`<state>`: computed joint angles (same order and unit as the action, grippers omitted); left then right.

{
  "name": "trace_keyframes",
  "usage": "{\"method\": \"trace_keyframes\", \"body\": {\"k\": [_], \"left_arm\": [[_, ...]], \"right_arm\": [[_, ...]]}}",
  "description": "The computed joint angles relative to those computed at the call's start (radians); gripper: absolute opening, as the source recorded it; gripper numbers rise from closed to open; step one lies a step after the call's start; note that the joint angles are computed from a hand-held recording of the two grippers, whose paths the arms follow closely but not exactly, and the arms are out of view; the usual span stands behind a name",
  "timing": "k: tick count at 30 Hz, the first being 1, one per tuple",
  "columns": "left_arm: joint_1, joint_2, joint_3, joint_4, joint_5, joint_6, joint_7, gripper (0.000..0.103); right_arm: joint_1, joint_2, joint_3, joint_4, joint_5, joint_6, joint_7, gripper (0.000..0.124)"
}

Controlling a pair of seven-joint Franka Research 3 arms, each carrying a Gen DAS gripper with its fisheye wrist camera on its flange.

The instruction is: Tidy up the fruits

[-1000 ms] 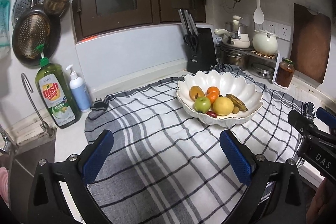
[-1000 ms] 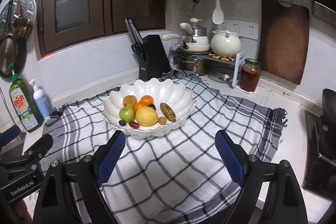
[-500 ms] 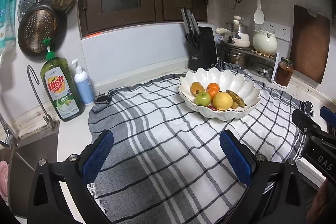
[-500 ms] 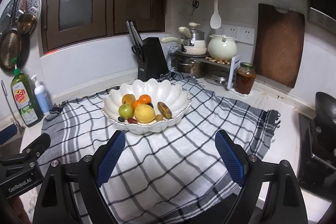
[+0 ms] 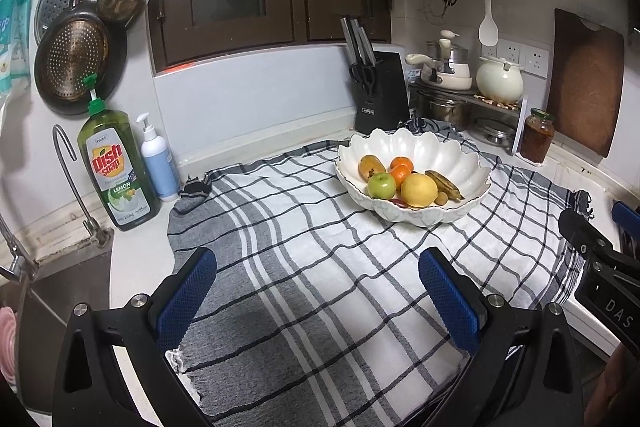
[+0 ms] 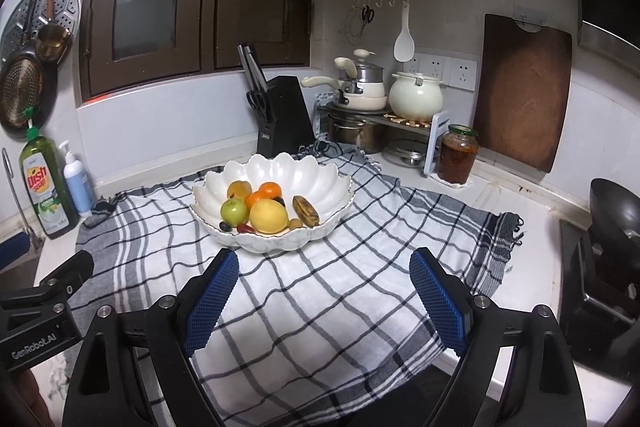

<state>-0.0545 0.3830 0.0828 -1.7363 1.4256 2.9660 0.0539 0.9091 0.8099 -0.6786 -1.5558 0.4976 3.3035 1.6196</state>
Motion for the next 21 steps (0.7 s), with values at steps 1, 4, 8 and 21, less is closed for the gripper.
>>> {"method": "trace_keyframes", "body": {"k": [1,4,8,21], "left_arm": [[0.001,0.001,-0.001,0.000,-0.004,0.002,0.005,0.103],[0.001,0.000,-0.003,-0.001,-0.016,0.003,0.017,0.103],[-0.003,-0.001,-0.001,-0.001,-0.024,0.003,0.027,0.103],[-0.008,0.000,0.006,0.000,-0.024,0.005,0.024,0.103]], "right_arm": [[0.000,0.000,0.000,0.001,0.001,0.000,0.000,0.088],[0.000,0.001,-0.001,0.002,0.002,-0.001,0.000,0.088],[-0.003,-0.001,0.004,0.001,-0.002,0.000,-0.001,0.088],[-0.011,-0.003,0.013,0.003,-0.002,-0.001,-0.005,0.088]]}}
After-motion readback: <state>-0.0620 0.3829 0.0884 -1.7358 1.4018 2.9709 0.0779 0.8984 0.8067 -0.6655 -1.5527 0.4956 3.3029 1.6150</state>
